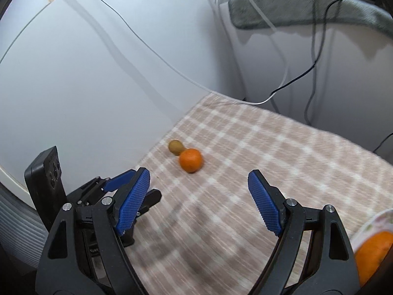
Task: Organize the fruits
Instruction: 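Close the right gripper on the tangerine while the left gripper closes on the small brown kiwi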
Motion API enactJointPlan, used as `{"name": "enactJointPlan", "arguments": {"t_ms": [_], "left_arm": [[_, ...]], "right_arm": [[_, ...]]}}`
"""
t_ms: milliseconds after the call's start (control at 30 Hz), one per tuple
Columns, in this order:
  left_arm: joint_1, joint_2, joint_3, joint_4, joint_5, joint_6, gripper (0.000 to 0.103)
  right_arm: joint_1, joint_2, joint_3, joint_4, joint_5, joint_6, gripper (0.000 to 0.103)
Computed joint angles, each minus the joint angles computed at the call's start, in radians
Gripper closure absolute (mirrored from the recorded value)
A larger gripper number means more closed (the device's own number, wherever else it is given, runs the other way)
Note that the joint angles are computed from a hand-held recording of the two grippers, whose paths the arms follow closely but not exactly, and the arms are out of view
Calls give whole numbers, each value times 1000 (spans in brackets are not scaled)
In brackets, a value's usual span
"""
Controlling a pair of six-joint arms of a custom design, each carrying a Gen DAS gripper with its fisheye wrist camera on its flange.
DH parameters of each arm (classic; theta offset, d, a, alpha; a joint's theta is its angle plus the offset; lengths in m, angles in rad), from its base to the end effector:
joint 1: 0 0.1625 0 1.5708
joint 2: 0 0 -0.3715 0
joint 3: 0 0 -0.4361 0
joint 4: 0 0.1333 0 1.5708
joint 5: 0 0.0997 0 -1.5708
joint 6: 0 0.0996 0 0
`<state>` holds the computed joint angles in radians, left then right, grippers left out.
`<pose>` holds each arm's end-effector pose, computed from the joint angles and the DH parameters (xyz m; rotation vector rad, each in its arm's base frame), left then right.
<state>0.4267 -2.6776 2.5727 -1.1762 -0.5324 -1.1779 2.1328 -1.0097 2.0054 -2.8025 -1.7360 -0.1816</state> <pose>-0.0755 -0.2750 0.2975 0.1508 2.2715 -1.0573 0.3946 -0.4072 0.0389 1.0620 -2.8046 0.3960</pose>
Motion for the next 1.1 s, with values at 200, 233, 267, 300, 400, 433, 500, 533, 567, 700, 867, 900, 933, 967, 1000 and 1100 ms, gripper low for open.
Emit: {"name": "enactJointPlan", "arguments": {"t_ms": [200, 233, 267, 300, 400, 433, 500, 533, 567, 700, 867, 900, 933, 967, 1000, 1100], "left_arm": [[103, 28, 8, -148, 1, 181, 56], [121, 37, 9, -179, -1, 216, 59], [138, 46, 9, -205, 0, 243, 61], [149, 53, 9, -226, -1, 263, 62], [186, 78, 9, -294, 0, 331, 65], [199, 87, 10, -322, -1, 356, 65], [225, 111, 10, -376, -3, 408, 68], [236, 121, 10, -402, -5, 431, 68], [246, 132, 9, -426, -7, 453, 68], [285, 173, 7, -519, -18, 527, 68], [313, 208, 0, -574, -23, 578, 68], [318, 217, -1, -589, -23, 589, 68], [321, 225, -2, -600, -22, 597, 68], [324, 230, -3, -607, -21, 605, 68], [326, 233, -3, -609, -21, 608, 69], [337, 248, -3, -638, -25, 633, 70]], "right_arm": [[-12, 104, -81, 49, 52, 51, 27], [-14, 122, -95, 54, 57, 58, 28], [-15, 138, -107, 59, 61, 63, 31], [-16, 153, -119, 65, 61, 66, 36], [-20, 196, -155, 88, 58, 77, 41], [-22, 211, -167, 91, 55, 80, 41], [-23, 228, -183, 97, 51, 86, 42], [-25, 238, -191, 101, 53, 88, 43], [-28, 247, -199, 104, 55, 89, 45], [-33, 272, -223, 123, 54, 94, 47], [-39, 301, -251, 143, 68, 94, 51], [-39, 308, -257, 145, 68, 94, 52], [-40, 313, -262, 148, 68, 93, 53], [-41, 318, -267, 153, 68, 93, 53], [-41, 322, -270, 158, 67, 94, 54], [-47, 337, -279, 163, 75, 100, 56]]}}
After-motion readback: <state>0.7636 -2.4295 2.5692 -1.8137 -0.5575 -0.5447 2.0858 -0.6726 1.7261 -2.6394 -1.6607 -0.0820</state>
